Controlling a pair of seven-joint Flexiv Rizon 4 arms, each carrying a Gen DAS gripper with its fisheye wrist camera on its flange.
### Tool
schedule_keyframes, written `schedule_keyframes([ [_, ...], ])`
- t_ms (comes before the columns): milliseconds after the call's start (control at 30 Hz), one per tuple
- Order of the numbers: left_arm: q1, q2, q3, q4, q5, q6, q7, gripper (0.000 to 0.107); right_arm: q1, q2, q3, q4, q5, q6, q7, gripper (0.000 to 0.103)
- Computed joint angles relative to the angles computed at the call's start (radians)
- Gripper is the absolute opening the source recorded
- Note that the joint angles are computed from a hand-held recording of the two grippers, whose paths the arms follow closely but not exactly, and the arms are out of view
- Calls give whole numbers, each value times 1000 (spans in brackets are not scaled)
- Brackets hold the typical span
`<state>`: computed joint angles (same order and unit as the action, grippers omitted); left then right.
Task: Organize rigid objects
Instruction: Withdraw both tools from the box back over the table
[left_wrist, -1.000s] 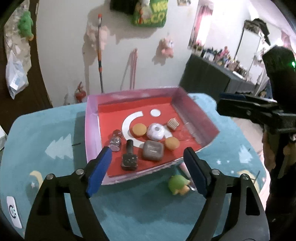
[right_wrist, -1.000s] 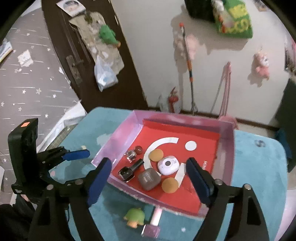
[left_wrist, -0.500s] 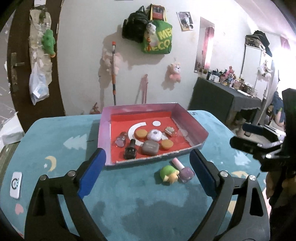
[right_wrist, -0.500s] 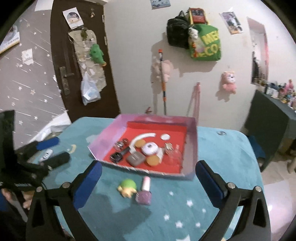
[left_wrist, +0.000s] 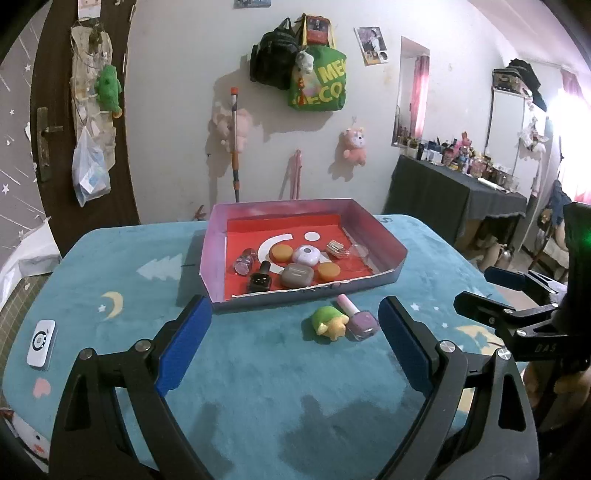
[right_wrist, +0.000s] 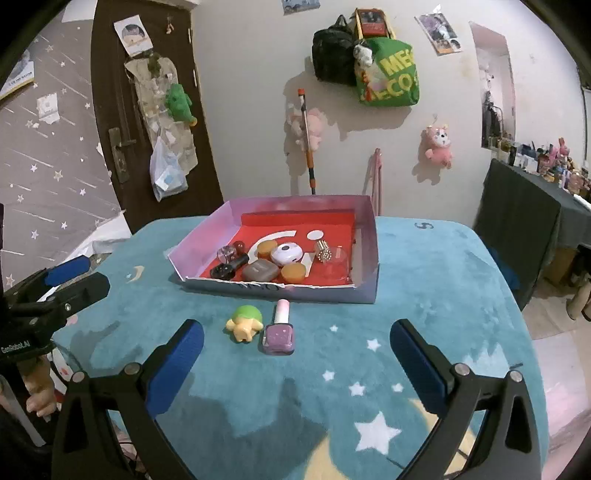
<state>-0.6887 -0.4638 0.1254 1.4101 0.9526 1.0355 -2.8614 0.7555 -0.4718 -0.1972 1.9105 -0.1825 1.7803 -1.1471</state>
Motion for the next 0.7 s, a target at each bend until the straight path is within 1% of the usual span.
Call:
schedule_keyframes([
  [67, -9, 7, 2, 4, 8, -7, -11, 93, -3, 13, 8, 16, 5, 15, -4, 103],
  [200, -7, 9, -7, 10, 8, -11, -15, 93, 48, 27, -41, 41, 39, 34, -16, 103],
  [300, -4, 9, -13, 19, -1, -13, -20, 93, 47, 25, -35, 42, 53, 30, -24, 103],
  [367, 1, 6, -17, 24, -10, -10, -19, 93, 58, 20, -45, 43, 62, 29, -24, 103],
  [500, 16, -13, -24, 32, -47, 2, -1, 93, 83, 3, -69, 48, 83, 33, -25, 103],
  [700, 41, -57, -18, 32, -128, 41, 50, 93, 79, -45, -67, 26, 89, 15, -10, 103],
])
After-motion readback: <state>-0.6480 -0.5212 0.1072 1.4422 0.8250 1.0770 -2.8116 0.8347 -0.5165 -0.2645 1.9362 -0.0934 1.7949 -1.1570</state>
